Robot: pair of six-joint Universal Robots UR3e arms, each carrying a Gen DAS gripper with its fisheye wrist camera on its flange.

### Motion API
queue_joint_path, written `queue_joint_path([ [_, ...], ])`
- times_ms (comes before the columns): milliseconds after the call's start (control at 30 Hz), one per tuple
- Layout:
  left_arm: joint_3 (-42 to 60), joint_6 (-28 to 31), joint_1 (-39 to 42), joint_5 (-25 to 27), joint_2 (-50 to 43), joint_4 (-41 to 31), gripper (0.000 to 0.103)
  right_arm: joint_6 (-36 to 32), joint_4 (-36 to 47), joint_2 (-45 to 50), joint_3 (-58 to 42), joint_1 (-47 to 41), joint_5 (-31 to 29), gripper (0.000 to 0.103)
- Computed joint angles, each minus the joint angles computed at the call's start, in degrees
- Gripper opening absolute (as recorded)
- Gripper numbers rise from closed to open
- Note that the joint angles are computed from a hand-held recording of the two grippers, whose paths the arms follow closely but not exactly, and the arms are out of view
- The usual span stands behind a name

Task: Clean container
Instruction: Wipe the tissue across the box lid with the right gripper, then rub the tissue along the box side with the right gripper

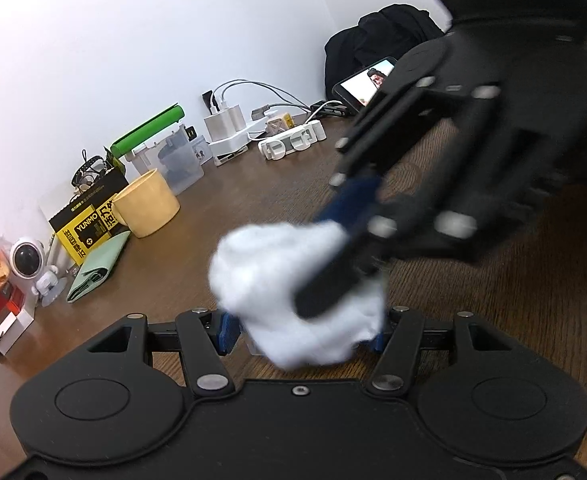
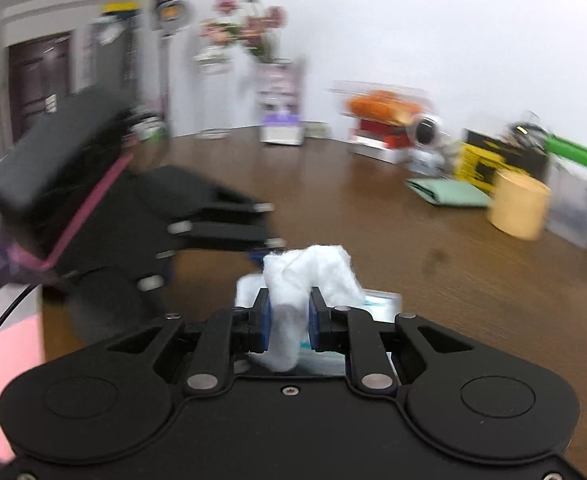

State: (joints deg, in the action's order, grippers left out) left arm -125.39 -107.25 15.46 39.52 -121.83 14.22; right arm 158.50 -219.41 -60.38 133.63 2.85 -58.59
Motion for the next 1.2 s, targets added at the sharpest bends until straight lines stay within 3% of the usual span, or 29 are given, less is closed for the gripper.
queue_joint_path([
  [133, -0.95, 0.60, 0.23, -0.30, 0.25, 0.52, 0.057, 0.94, -1.33, -2.40, 4.44, -1.41, -3.00, 0.019],
  [267, -1.81, 0.87, 0.46, -0.45, 0.50, 1.07, 0.057, 4.84, 0.30, -2.62, 2.16, -3.15, -8.26, 0.019],
  [600, -2.58, 1.13, 0.67, -0.57, 0.84, 1.36, 0.057, 3.62, 2.67, -1.12, -1.42, 0.17, -1.92, 0.019],
  [867, -2.78, 1.27, 0.80, -0.66, 1.03, 1.28, 0.057, 7.50, 0.83, -0.20, -1.87, -1.87, -7.31, 0.019],
  [1067, -3.15, 1.51, 0.89, -0.76, 1.18, 1.31, 0.057, 4.19, 1.62, -0.44, -1.15, -1.11, -0.99, 0.019],
  [1200, -3.16, 1.47, 0.84, -0.73, 1.07, 1.67, 0.057, 3.86, 1.85, -1.80, 0.23, -1.11, -2.83, 0.019],
])
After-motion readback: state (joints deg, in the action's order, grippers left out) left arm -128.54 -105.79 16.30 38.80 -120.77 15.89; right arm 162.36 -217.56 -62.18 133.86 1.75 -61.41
